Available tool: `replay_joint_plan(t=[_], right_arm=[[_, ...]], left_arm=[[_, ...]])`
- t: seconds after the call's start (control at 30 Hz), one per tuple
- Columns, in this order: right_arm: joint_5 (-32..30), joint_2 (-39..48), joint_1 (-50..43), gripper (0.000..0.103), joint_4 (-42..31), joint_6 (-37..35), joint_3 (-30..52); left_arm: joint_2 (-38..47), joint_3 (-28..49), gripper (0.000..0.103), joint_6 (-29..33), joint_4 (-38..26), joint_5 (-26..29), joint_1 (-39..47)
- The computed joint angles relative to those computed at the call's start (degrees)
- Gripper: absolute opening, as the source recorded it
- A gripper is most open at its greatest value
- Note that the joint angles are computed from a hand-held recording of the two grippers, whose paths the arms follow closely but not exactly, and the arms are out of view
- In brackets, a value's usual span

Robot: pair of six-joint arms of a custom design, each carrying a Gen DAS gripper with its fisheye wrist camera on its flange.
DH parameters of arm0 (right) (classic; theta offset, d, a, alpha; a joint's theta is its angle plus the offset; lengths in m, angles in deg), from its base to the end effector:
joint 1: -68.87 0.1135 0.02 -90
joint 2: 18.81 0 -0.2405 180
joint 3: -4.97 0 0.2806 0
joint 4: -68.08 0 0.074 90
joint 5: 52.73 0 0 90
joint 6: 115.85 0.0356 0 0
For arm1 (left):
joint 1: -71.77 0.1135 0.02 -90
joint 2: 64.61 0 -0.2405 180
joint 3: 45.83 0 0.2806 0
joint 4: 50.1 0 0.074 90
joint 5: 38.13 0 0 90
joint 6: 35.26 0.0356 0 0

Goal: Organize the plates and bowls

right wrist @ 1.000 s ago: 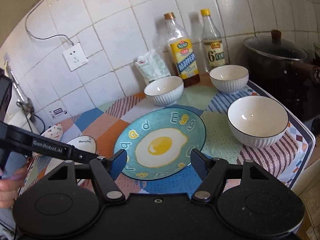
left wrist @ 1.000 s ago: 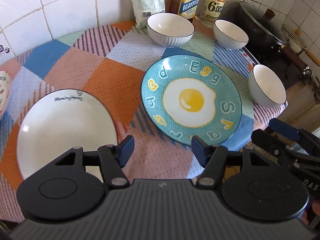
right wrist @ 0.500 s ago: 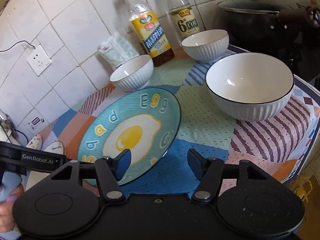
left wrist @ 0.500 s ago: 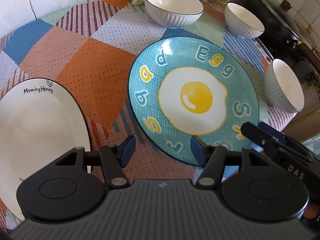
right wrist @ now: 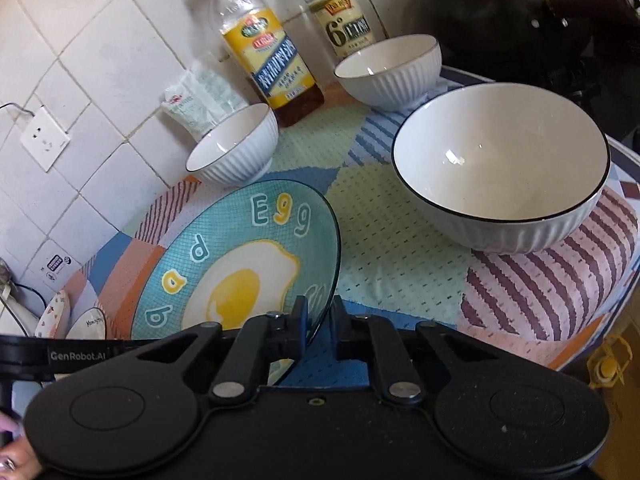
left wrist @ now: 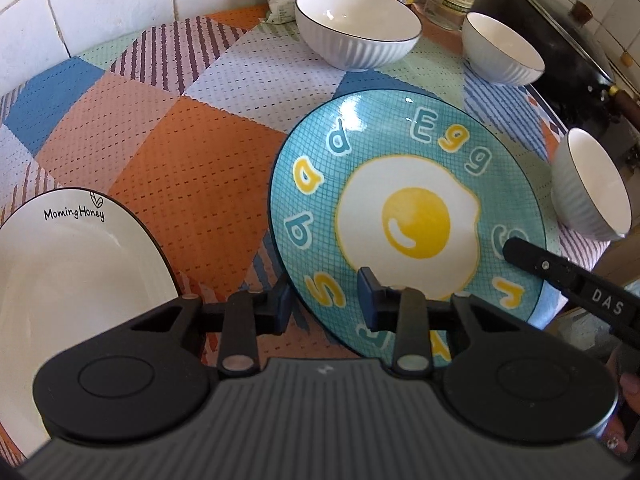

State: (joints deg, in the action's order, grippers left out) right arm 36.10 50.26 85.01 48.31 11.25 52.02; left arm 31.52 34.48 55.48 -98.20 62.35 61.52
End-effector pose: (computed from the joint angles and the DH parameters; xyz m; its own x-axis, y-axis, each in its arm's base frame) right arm 0.2649 0.0774 0.1599 -0.6870 0.4290 -0.5865 0.1528 0.8744 0.4606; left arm 0.3566 -0.0711 0.1782 -0.8805 0.1721 -0.4417 0.2651 0.9513 -0.1577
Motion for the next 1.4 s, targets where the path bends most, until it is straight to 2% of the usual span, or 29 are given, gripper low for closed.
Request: replay_joint_plan(t=[0.13,0.27,0.33,0.47,0.57,0.67,0.83,1.1,1.4], right_arm=[[-3.5,0.9,-1.6,0.014,3.0,1.9,-1.3],[-7.5,1.7,-3.7,0.014,6.4,2.2,-2.6],[-9.5,2.3,-5.0,0.011,6.0,2.0,-2.1],[-8.8,2.8,-4.0,0.016,3.0,-1.1,0.2],[-11.2,2.6,-4.7,0.017,-0.8,-2.9,1.9],[-10.3,1.2,-3.6,0.019,-2.8,-5.4,2.2],[-11.3,-3.8,-2.9,0.019,-5.0,-4.1,0.9],[-8.4,-11.7,2.4,0.019,-12.0,-3.0,2.5],[-8.6,-14.9,7.6,0.019,-16.7,-2.4,5.2]], left_arm=[[0.5,-0.1,0.033,-1.5,1.3,0.2,0.1],[-1.3,-3.6,0.037,-2.0,5.8,-0.8,-0.3],[-1.5,-3.7,0.036,-3.0,6.0,-1.2,-0.6],[-2.5,-5.3,0.035,-4.1,7.8,-1.7,-0.4],[-2.5,-4.1,0.034,-4.2,5.9,-2.5,-0.5],[-4.8,-5.5,0.034,-3.1,5.5,-3.5,-0.7],[-11.4,-8.1,0.034,-0.6,1.9,-2.6,0.5],[-21.7,-11.4,0.034,0.5,-4.8,-0.2,4.7],[-35.1,-14.6,0.034,7.9,-13.0,-0.6,10.9]])
